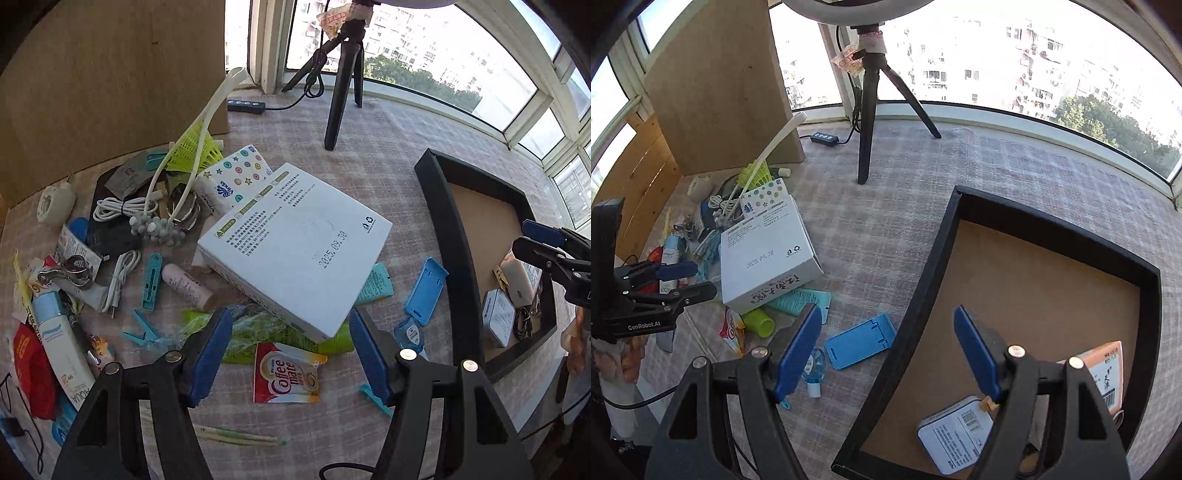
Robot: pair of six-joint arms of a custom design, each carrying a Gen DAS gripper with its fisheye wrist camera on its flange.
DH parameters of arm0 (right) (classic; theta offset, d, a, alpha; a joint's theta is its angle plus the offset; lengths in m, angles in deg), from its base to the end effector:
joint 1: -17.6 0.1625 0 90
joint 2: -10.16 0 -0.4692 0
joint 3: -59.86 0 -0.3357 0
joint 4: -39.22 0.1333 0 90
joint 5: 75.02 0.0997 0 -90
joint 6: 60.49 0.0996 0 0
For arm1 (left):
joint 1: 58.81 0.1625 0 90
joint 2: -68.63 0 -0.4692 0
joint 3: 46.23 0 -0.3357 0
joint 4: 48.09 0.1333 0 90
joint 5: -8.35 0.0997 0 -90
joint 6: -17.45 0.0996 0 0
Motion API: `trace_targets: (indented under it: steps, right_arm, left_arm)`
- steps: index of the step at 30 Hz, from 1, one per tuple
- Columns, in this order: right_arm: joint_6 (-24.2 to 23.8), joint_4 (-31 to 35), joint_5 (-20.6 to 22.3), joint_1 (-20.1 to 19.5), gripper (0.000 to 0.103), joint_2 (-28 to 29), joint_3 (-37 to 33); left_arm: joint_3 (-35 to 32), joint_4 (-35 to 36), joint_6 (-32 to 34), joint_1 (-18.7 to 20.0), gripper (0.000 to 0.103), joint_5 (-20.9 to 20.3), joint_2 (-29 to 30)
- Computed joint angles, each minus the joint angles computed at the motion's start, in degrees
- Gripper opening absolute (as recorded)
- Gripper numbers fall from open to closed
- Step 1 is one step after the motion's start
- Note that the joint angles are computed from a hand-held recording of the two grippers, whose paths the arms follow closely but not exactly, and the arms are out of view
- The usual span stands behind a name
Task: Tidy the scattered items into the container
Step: 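Grasp the large white box by its sides with both grippers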
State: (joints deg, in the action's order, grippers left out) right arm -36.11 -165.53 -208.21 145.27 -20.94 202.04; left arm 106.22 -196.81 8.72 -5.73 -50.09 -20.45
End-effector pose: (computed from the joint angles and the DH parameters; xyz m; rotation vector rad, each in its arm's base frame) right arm 0.2869 -0.2651 0.0255 0.2544 -2.4541 0.5710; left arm -0.0022 -0.3117 0.2389 0.6614 2.5116 -0.1875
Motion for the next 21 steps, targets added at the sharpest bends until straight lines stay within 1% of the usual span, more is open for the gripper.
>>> trace_targets:
  steps: [3,7,9,13,17,21]
  right_arm:
    - [-4.8,1.0,4.0,-2.3,0.073,1.7,-4.4]
    - [-9.8,6.5,6.7,-4.3,0.073,4.0,-10.9]
    - [-11.5,9.1,8.3,-5.4,0.073,5.1,-13.7]
    - [-14.2,13.6,10.9,-7.1,0.073,6.7,-18.1]
    - [-15.3,17.4,12.3,-8.8,0.073,8.1,-21.1]
    - [-16.4,18.5,14.7,-10.1,0.073,8.7,-22.4]
  left_arm:
    - [-0.5,-0.9,0.3,3.1,0.058,0.1,-0.5]
    - [-0.6,-2.4,0.0,5.5,0.055,-0.7,-0.3]
    - [-0.5,-3.6,0.0,6.4,0.053,-1.6,0.4]
    - [-0.1,-7.6,-0.6,8.2,0.048,-3.8,3.3]
    - [0.2,-11.5,-1.1,9.0,0.049,-5.6,6.0]
    - [0.1,-13.7,-1.6,9.2,0.048,-6.9,7.9]
